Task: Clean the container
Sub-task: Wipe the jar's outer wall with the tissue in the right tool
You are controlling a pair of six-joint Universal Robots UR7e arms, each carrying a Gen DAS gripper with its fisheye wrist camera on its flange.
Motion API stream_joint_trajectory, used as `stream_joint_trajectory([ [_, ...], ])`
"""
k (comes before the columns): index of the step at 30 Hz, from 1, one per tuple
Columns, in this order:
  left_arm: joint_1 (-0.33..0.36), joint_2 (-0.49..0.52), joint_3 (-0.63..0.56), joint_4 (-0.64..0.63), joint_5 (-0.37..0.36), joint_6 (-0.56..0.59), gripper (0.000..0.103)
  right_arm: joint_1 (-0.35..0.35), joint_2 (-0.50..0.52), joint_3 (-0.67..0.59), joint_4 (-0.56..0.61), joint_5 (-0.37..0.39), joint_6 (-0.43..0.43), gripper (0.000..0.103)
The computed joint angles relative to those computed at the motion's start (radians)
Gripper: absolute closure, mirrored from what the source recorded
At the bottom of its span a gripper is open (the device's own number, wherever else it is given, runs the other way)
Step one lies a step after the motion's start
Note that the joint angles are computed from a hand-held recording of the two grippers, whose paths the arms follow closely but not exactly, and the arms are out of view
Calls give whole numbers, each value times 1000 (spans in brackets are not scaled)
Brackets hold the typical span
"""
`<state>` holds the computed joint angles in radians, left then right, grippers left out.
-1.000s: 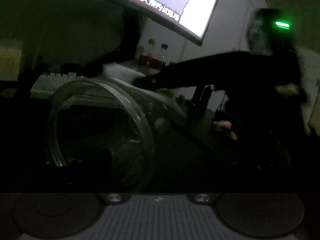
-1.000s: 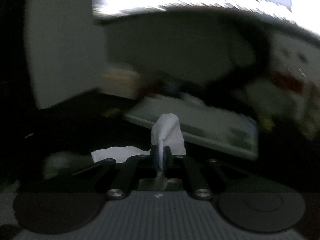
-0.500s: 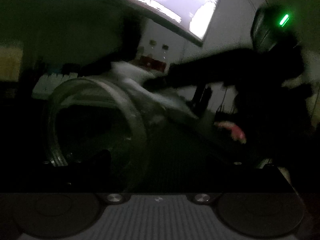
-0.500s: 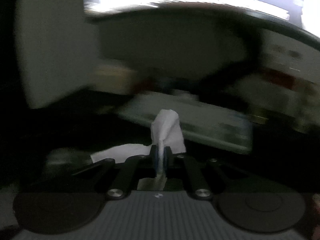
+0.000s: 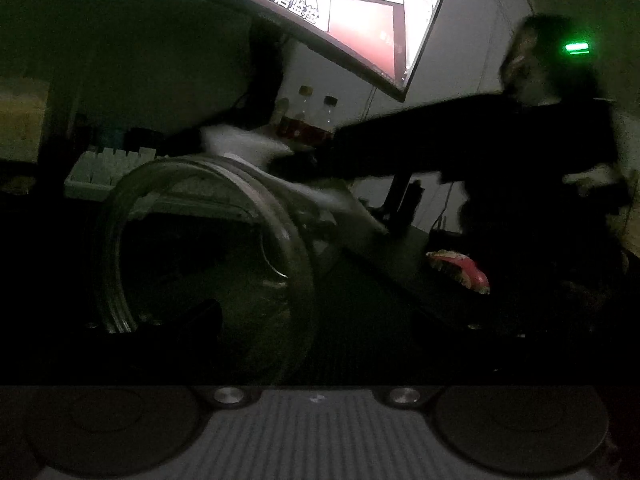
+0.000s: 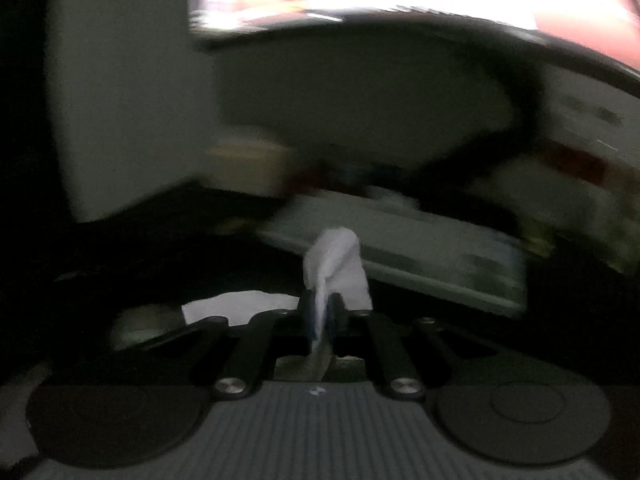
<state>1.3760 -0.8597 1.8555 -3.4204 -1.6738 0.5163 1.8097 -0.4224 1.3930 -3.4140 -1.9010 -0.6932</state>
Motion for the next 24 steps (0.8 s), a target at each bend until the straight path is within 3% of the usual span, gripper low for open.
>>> stream_joint_trajectory([
  [2,0,-1,-1,-1,-4,-10,0,4,-40,60,48,76,4,94],
  [4,2,-1,-4,4,-8,-13,0,-19,-87,135,103,261,-57,94],
  [5,2,-3,-1,4,-9,-9,0,-20,-100,158,122,303,-85,94],
  [7,0,-7,7,-2,-7,-5,0,-13,-100,163,107,283,-116,94],
  [9,2,-7,8,-3,-12,-5,0,-19,-86,127,90,235,-76,94],
  [12,3,-9,12,-6,-14,-4,0,-3,-15,29,-18,34,-14,91],
  [13,2,-9,12,-7,-14,-3,0,3,-19,40,-18,30,-17,93],
  [15,0,-10,14,-8,-10,0,0,2,-39,85,-13,98,-53,93],
  [18,-2,-7,10,-8,-5,7,0,-14,-92,159,79,277,-134,94],
  [20,-1,-4,8,-9,-3,10,0,-20,-110,166,125,299,-111,94],
  [22,2,-7,15,-13,-8,13,0,-30,-110,135,142,266,-46,94],
  [24,2,-7,17,-18,-8,15,0,-15,-64,70,69,113,5,94],
])
